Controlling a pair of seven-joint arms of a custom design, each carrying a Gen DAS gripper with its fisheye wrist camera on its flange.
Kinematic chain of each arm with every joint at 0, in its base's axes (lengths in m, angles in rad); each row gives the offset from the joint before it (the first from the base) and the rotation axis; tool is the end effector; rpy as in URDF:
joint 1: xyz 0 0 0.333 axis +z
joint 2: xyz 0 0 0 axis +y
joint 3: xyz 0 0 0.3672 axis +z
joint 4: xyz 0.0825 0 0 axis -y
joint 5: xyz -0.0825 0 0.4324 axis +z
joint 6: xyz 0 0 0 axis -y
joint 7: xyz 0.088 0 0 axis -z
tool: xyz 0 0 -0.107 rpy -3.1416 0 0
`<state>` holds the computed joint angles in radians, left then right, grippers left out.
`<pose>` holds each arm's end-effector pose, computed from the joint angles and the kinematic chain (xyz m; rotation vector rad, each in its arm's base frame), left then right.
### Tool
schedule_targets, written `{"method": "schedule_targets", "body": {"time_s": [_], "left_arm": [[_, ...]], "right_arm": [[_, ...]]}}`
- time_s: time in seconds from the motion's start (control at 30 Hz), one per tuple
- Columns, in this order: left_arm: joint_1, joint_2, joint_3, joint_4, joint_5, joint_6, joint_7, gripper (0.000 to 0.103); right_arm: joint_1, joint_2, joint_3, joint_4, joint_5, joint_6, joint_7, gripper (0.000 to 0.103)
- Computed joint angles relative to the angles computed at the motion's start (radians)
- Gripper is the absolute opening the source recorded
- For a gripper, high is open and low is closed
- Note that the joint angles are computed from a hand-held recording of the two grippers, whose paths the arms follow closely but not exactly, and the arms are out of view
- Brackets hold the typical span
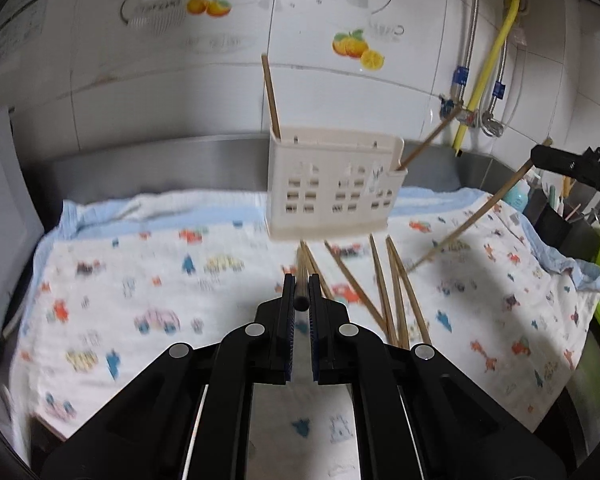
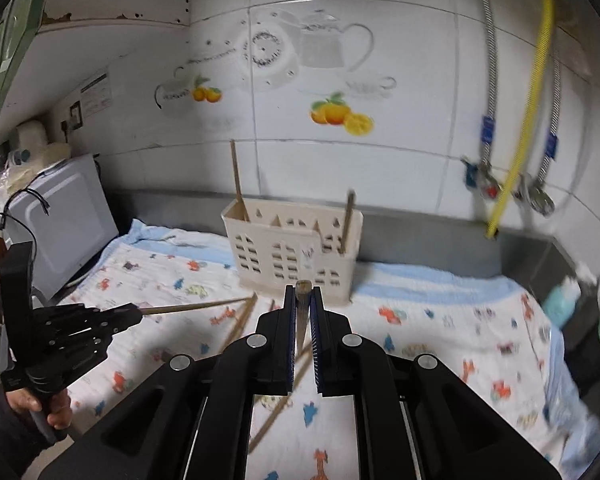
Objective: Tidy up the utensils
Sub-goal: 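Lift both held chopsticks upright and carry them above the beige holder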
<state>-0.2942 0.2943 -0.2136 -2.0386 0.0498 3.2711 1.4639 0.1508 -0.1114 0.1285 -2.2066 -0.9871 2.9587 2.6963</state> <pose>0.6090 -0.3305 0.4337 -1.3652 2.0893 -1.1555 0.5419 0.2161 0.5320 -1.6835 1.5827 -0.8018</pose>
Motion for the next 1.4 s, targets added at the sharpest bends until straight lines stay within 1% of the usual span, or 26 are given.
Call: {"method": "schedule_targets", "body": {"time_s": [0.03, 0.1, 0.13, 0.17, 0.2, 0.23, 0.3, 0.33, 0.37, 0.4, 0.53, 0.63, 0.7, 0.77, 0.83, 0.9, 1.0, 1.07, 1.13, 1.17, 1.27, 1.4], "left_arm": [[-0.006, 0.001, 0.008, 0.011, 0.003, -0.006, 0.002, 0.005], [0.021, 0.009, -0.021, 0.047, 0.015, -0.029, 0.019, 0.005], [0.009, 0.011, -0.007, 0.061, 0.019, -0.039, 0.022, 0.005], [-0.018, 0.014, 0.023, 0.08, 0.026, -0.052, 0.021, 0.005], [-0.021, 0.018, 0.026, 0.094, 0.03, -0.061, 0.024, 0.005], [-0.016, 0.023, 0.022, 0.112, 0.034, -0.073, 0.03, 0.005], [-0.032, 0.033, 0.043, 0.149, 0.046, -0.099, 0.03, 0.005], [-0.047, 0.036, 0.061, 0.162, 0.054, -0.105, 0.024, 0.005], [-0.05, 0.039, 0.066, 0.174, 0.06, -0.109, 0.022, 0.005], [-0.047, 0.043, 0.062, 0.187, 0.063, -0.117, 0.024, 0.005], [-0.033, 0.047, 0.047, 0.217, 0.072, -0.124, 0.035, 0.005], [-0.035, 0.044, 0.048, 0.235, 0.083, -0.125, 0.042, 0.005], [-0.059, 0.041, 0.076, 0.248, 0.099, -0.124, 0.032, 0.005], [-0.052, 0.038, 0.067, 0.258, 0.103, -0.124, 0.038, 0.005], [-0.065, 0.034, 0.08, 0.271, 0.114, -0.12, 0.034, 0.005], [-0.06, 0.032, 0.073, 0.285, 0.116, -0.114, 0.037, 0.005], [-0.08, 0.034, 0.095, 0.314, 0.127, -0.094, 0.03, 0.005], [-0.097, 0.042, 0.109, 0.344, 0.133, -0.089, 0.026, 0.005], [-0.095, 0.051, 0.105, 0.372, 0.132, -0.083, 0.029, 0.005], [-0.107, 0.058, 0.118, 0.39, 0.134, -0.078, 0.025, 0.005], [-0.115, 0.079, 0.122, 0.438, 0.13, -0.071, 0.027, 0.005], [-0.113, 0.126, 0.111, 0.519, 0.12, -0.078, 0.036, 0.005]], "right_arm": [[0.014, 0.006, -0.011, 0.015, 0.06, -0.005, -0.072, 0.007], [0.034, 0.014, -0.028, 0.038, 0.171, -0.013, -0.202, 0.007], [0.041, 0.015, -0.035, 0.044, 0.228, -0.009, -0.256, 0.007], [0.055, 0.017, -0.048, 0.052, 0.316, -0.004, -0.339, 0.007], [0.071, 0.018, -0.06, 0.062, 0.412, -0.004, -0.432, 0.007], [0.068, 0.017, -0.058, 0.072, 0.441, -0.006, -0.46, 0.007], [0.042, 0.015, -0.036, 0.111, 0.395, -0.031, -0.437, 0.007], [0.034, 0.013, -0.031, 0.122, 0.378, -0.035, -0.427, 0.007], [0.03, 0.012, -0.03, 0.139, 0.376, -0.038, -0.432, 0.007], [0.03, 0.013, -0.03, 0.156, 0.386, -0.043, -0.446, 0.007], [0.014, 0.027, -0.023, 0.22, 0.326, -0.063, -0.407, 0.007], [0.011, 0.053, -0.024, 0.271, 0.247, -0.084, -0.344, 0.007], [0.014, 0.082, -0.031, 0.31, 0.153, -0.107, -0.269, 0.007], [0.029, 0.114, -0.046, 0.347, 0.095, -0.135, -0.227, 0.007], [0.045, 0.148, -0.069, 0.372, 0.121, -0.126, -0.245, 0.007], [0.063, 0.183, -0.094, 0.398, 0.082, -0.13, -0.203, 0.007], [0.086, 0.217, -0.128, 0.417, 0.068, -0.122, -0.171, 0.007], [0.09, 0.243, -0.144, 0.423, 0.103, -0.098, -0.177, 0.007], [0.097, 0.262, -0.159, 0.425, 0.132, -0.083, -0.187, 0.007], [0.101, 0.273, -0.166, 0.427, 0.145, -0.079, -0.196, 0.007], [0.113, 0.296, -0.185, 0.432, 0.184, -0.078, -0.223, 0.007], [0.125, 0.316, -0.201, 0.432, 0.233, -0.075, -0.263, 0.007]]}}
